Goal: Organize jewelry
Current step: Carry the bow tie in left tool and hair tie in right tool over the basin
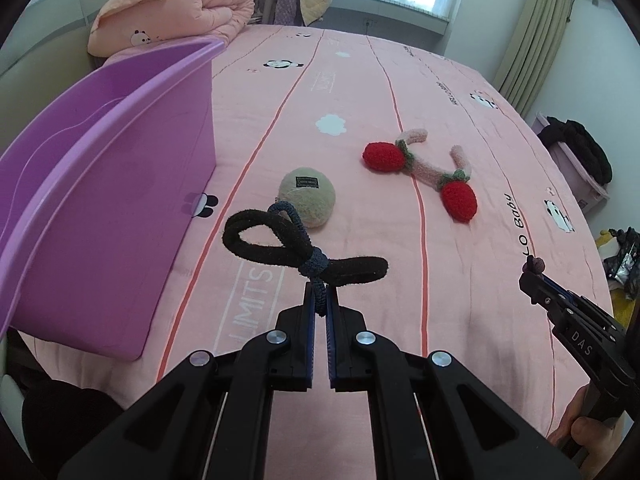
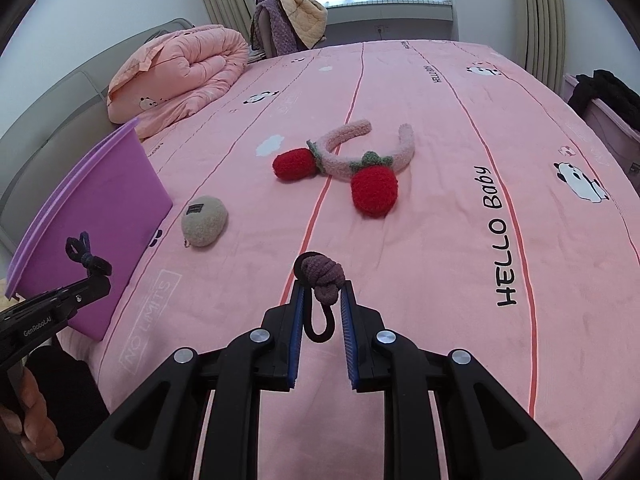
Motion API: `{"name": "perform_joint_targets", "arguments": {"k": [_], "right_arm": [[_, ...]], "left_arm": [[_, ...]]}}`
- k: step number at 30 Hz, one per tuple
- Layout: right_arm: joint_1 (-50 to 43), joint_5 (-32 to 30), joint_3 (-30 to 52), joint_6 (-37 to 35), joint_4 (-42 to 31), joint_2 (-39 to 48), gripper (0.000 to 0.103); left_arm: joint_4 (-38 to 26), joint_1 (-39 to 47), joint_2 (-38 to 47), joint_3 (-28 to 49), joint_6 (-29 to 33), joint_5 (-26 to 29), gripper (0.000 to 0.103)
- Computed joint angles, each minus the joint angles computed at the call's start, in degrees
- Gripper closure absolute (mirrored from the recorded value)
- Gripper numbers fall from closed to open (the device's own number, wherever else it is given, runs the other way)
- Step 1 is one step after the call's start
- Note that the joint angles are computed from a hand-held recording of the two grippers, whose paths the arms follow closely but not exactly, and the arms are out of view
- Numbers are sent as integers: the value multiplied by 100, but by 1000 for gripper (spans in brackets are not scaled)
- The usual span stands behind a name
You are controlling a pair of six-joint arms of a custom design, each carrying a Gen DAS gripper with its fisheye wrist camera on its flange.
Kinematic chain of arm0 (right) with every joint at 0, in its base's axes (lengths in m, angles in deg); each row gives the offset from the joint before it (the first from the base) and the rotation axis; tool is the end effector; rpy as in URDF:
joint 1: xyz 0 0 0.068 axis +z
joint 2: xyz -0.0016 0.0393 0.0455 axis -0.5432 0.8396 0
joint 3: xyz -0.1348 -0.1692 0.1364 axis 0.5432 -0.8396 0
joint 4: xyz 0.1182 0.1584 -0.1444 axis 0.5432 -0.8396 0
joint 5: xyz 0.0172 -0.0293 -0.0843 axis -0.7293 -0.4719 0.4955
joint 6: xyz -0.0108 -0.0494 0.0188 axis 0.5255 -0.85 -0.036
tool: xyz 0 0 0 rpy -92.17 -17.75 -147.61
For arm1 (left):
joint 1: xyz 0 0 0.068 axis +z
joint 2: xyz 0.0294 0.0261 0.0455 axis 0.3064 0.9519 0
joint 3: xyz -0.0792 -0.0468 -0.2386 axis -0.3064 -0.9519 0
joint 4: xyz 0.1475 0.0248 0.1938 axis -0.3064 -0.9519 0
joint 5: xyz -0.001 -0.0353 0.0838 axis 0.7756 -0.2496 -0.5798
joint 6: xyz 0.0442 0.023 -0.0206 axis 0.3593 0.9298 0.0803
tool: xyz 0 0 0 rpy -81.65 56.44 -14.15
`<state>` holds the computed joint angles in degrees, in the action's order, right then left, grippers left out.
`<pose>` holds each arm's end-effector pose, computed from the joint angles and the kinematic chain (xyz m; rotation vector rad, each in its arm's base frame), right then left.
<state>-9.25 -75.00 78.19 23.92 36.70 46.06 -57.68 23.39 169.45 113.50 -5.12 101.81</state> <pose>0.2580 0.1043 0.2477 0.3548 2.4131 0.1960 0.3263 0.0209 0.2651 0.3404 2.5255 -0.2522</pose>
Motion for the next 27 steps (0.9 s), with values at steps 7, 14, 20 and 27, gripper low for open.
{"name": "perform_joint_targets", "arguments": {"k": [7,14,20,27], "right_arm": [[601,320,500,213,-480,-72,85],[1104,509,1342,188,-823,219,85],[1304,341,2502,-124,-932,958,85],[1435,-88,4549,-580,-1149,2417,85]], "left_arm": [[-425,439,-357,85,270,255,97],[-949,1000,-344,617,481,575,98],[-1396,1589,-34,1393,636,787,97],[-1926,2209,1088,3159,497,794,97]]}}
